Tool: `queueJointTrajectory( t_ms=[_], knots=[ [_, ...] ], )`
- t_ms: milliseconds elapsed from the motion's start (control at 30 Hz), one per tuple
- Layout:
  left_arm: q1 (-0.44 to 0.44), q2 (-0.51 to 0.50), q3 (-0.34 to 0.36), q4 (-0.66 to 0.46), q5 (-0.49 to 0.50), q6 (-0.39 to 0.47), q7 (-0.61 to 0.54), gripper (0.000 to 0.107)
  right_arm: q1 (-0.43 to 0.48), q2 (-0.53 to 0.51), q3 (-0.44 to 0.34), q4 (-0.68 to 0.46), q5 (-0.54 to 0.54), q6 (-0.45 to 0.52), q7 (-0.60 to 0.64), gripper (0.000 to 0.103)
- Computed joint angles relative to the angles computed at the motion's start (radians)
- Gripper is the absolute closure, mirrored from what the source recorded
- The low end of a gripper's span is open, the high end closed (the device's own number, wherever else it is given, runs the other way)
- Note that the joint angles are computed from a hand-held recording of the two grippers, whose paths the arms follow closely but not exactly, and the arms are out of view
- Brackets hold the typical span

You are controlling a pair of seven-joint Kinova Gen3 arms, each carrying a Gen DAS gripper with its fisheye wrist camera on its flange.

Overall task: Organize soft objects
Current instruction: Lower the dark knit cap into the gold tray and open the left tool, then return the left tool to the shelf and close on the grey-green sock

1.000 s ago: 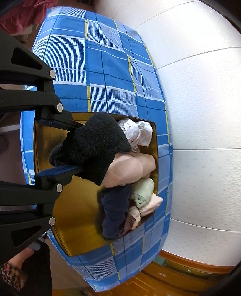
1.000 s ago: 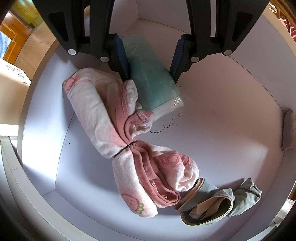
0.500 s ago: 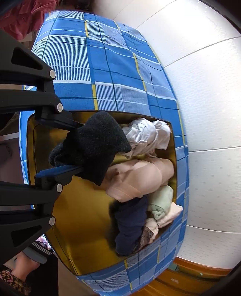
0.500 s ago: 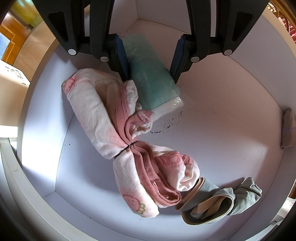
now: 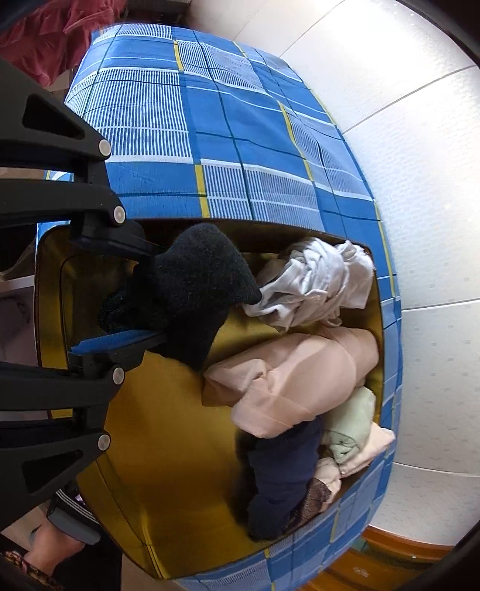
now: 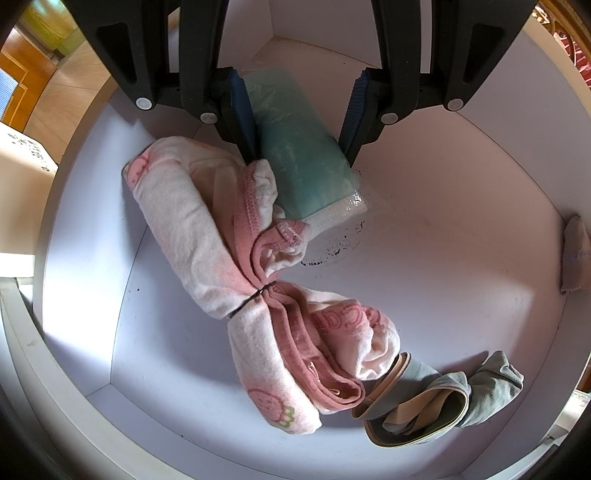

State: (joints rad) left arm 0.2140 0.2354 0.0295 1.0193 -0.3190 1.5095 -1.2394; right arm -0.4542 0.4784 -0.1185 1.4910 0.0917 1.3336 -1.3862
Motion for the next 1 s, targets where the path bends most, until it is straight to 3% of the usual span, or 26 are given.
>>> queueJointTrajectory(
  t_ms=[333, 533, 667, 867, 1000],
  knots=[
    [0.044, -0.075, 0.017, 0.096, -0.066, -0.079, 0.048, 0.054, 0.007, 0.004, 0.001, -0.006, -0.006, 0.006, 0.008, 0.059],
    [0.078, -0.203, 0.069, 0.283, -0.184, -0.207, 0.129, 0.051, 0.004, 0.002, 0.001, -0.002, -0.005, 0.004, 0.007, 0.059],
    [0.066, -0.313, 0.125, 0.424, -0.237, -0.305, 0.221, 0.042, 0.001, 0.000, 0.000, 0.004, -0.005, 0.001, 0.001, 0.059],
    [0.020, -0.437, 0.212, 0.593, -0.240, -0.420, 0.291, 0.032, 0.000, 0.000, -0.001, 0.005, -0.005, 0.000, -0.001, 0.059],
    [0.012, -0.450, 0.226, 0.647, -0.143, -0.431, 0.210, 0.028, 0.001, 0.002, -0.001, 0.003, -0.005, 0.001, 0.001, 0.059]
  ],
)
